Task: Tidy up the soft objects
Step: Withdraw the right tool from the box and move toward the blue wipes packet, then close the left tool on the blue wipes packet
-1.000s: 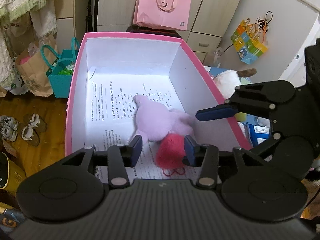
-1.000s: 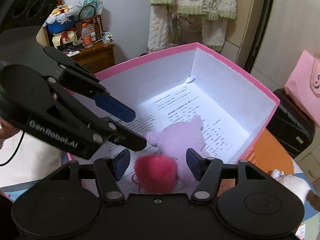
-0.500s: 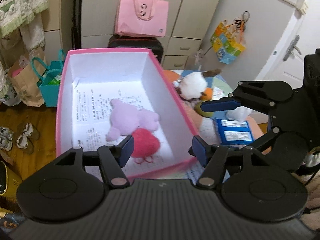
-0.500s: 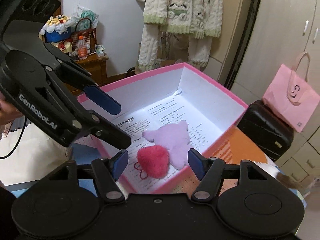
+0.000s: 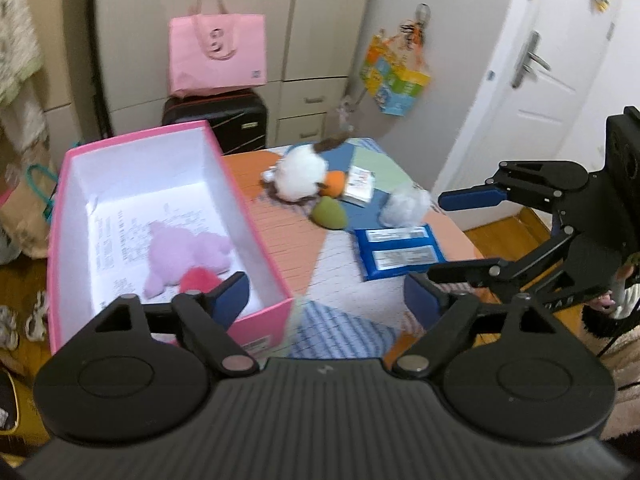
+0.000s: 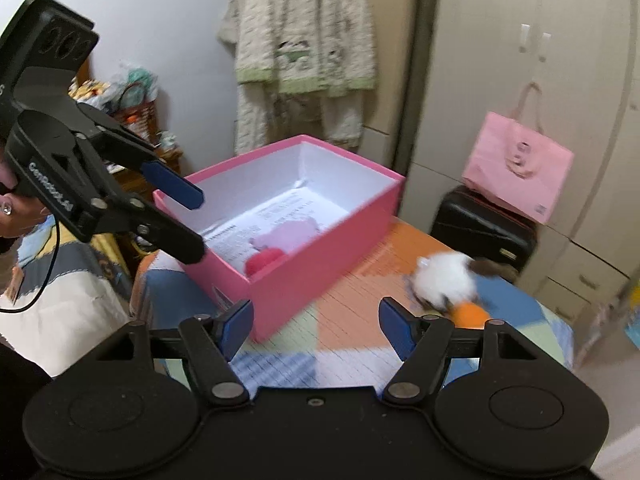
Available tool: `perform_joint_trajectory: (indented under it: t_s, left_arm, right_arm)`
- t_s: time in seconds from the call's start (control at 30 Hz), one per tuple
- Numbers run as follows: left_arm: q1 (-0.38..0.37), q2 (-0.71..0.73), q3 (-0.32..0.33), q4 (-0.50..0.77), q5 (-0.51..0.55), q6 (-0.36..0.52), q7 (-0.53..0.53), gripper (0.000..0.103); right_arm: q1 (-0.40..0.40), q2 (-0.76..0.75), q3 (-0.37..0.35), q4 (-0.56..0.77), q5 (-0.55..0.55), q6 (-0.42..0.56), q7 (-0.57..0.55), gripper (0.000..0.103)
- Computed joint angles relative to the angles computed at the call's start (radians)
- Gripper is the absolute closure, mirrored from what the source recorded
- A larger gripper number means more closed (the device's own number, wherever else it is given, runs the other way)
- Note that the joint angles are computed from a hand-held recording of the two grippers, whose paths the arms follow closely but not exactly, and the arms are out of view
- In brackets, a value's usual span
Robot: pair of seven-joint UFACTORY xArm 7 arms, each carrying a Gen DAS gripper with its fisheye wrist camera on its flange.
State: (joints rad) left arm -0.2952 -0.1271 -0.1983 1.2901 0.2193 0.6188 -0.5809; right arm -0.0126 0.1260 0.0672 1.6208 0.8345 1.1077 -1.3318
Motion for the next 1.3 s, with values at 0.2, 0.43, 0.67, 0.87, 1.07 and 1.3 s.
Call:
perform_joint_trajectory:
  t_s: [0.2, 0.43, 0.67, 0.87, 1.07, 1.3]
  left_arm:
    - [-0.039, 0.099, -0.006, 0.098, -0.039, 0.010, 0.063, 0.010]
    - [-0.093, 0.261, 0.009, 0.272, -0.060, 0.078, 0.103, 0.010]
    - [-0.137, 0.382, 0.037, 0.370, -0.078, 0.057, 0.198, 0.010]
    - [-0.128, 0.453, 0.044, 0.380, -0.162, -0.013, 0.204, 0.011]
    - [-0.139, 0.518, 0.073, 0.387, -0.166, -0.084, 0.144, 0.013]
    - [-0.157, 0.594, 0.114, 0.419, -0.130, -0.144, 0.062, 0.021]
  right_arm:
    - [-0.047, -0.025, -0.038, -0.066, 0.028, -0.023, -0.009, 0.029]
    - [-0.092, -0.019, -0.064, -0.116, 0.049, -0.038, -0.030, 0.029]
    - [-0.131, 0.056, -0.056, -0.092, 0.058, -0.041, -0.036, 0.029]
    - [-0.152, 0.116, -0.020, -0.114, 0.109, -0.136, -0.104, 0.029]
    - [-0.147, 0.149, 0.016, -0.161, 0.151, -0.254, -0.189, 0.029]
    - [-0.134, 0.159, 0.043, -0.217, 0.216, -0.358, -0.272, 0.029]
